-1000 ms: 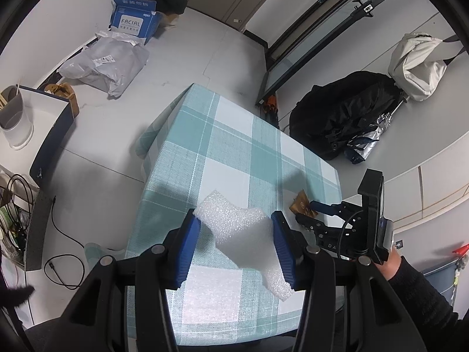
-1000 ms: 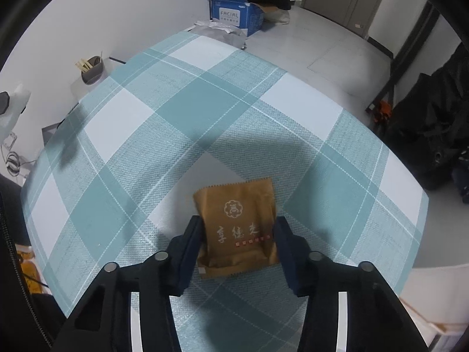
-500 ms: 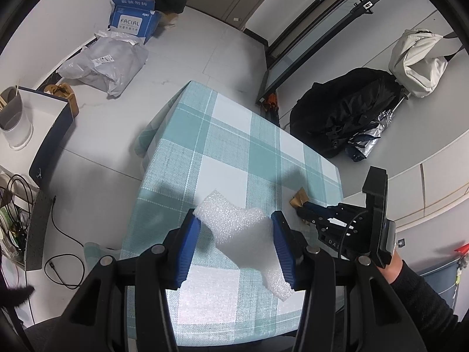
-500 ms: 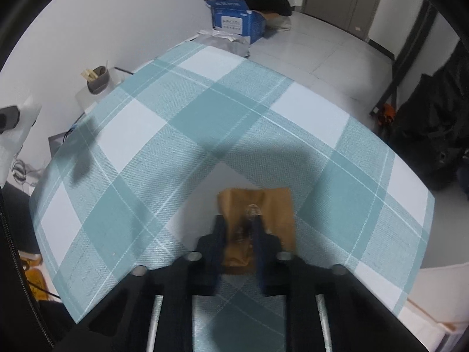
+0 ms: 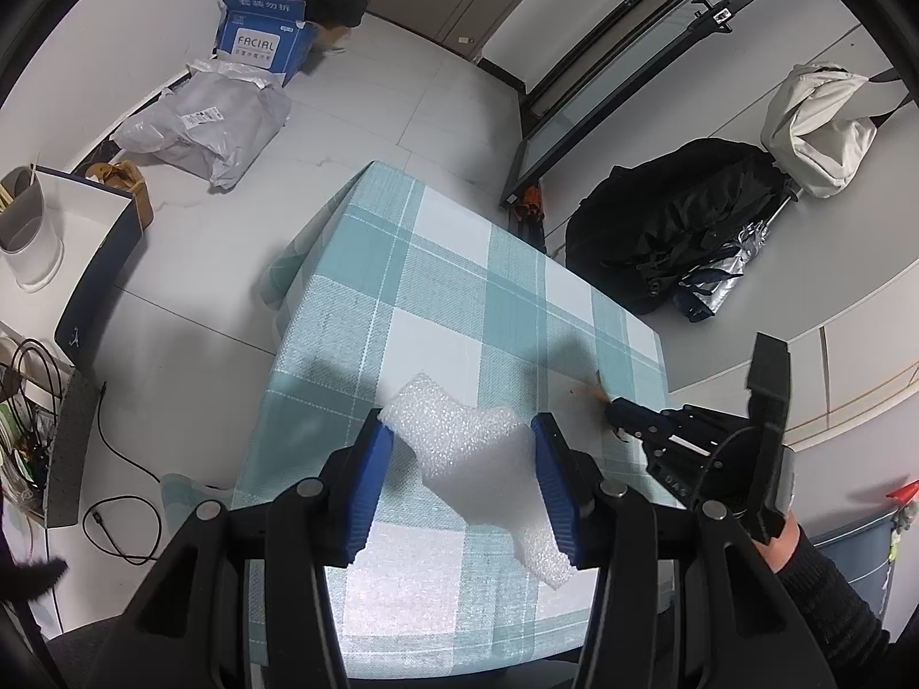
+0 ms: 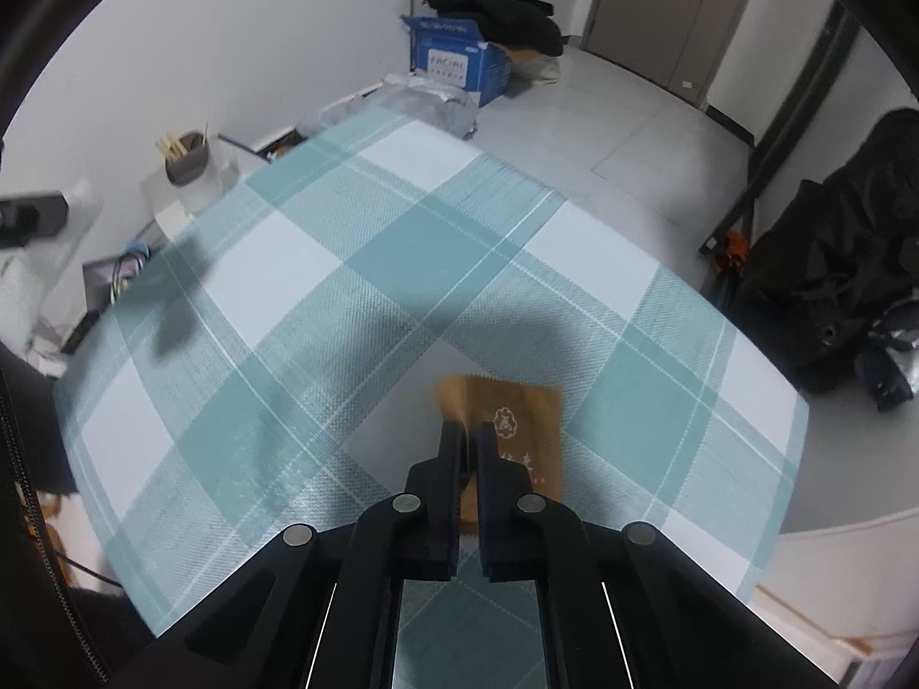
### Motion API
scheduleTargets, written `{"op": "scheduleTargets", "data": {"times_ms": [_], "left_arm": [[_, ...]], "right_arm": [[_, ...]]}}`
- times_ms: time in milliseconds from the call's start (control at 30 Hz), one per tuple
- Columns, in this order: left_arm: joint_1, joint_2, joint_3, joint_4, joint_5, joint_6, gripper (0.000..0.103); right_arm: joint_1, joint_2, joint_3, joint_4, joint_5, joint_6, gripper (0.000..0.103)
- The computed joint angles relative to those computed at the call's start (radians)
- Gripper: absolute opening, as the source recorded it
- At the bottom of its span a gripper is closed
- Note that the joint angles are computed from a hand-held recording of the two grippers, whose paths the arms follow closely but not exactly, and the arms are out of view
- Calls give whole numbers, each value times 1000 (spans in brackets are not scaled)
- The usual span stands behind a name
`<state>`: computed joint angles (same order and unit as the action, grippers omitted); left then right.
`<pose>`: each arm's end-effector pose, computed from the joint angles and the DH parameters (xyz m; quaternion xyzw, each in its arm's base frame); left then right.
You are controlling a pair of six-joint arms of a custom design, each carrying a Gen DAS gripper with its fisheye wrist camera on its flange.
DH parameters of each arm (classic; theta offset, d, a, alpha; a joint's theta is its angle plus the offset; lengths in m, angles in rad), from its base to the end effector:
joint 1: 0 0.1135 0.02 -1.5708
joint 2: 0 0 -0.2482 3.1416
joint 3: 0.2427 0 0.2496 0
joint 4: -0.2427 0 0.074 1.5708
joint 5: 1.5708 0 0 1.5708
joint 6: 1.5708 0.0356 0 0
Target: Collect trash
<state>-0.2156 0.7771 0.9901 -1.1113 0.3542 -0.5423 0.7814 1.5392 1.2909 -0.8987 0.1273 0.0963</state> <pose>0.1283 -0.0407 0.3134 -0.0938 0.9263 -0.2747 0.2402 0.2209 0.2128 0.2605 -0.3151 0.9235 0.0329 0.2164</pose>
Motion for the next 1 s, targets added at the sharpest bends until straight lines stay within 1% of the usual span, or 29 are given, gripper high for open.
{"op": "scheduleTargets", "data": {"times_ms": [133, 300, 433, 533, 633, 667, 833, 900, 933, 1000], "left_arm": [[-23, -1, 5, 6, -14, -13, 44], [-98, -2, 18, 23, -64, -61, 44], [-214, 18, 49, 60, -136, -119, 44], [-284, 37, 79, 83, -182, -150, 44], [-404, 85, 156, 91, -290, -195, 44], [-431, 96, 177, 92, -310, -203, 44], [-647, 201, 345, 76, -476, -255, 44], [-719, 243, 401, 72, -526, -267, 44], [-760, 276, 441, 70, -550, -270, 44], [-842, 364, 541, 73, -584, -266, 44]], "right_arm": [[-28, -55, 0, -12, -38, 48, 3], [-57, -123, 4, -23, -101, 117, 2], [-60, -196, 21, -45, -127, 159, 2], [-55, -278, 61, -93, -123, 177, 2], [-59, -348, 112, -152, -102, 179, 2], [-63, -370, 133, -177, -92, 179, 2], [-85, -466, 237, -305, -61, 172, 3], [-120, -511, 280, -358, -71, 160, 2], [-138, -536, 299, -387, -67, 156, 0], [-189, -576, 336, -440, -83, 144, 0]]}}
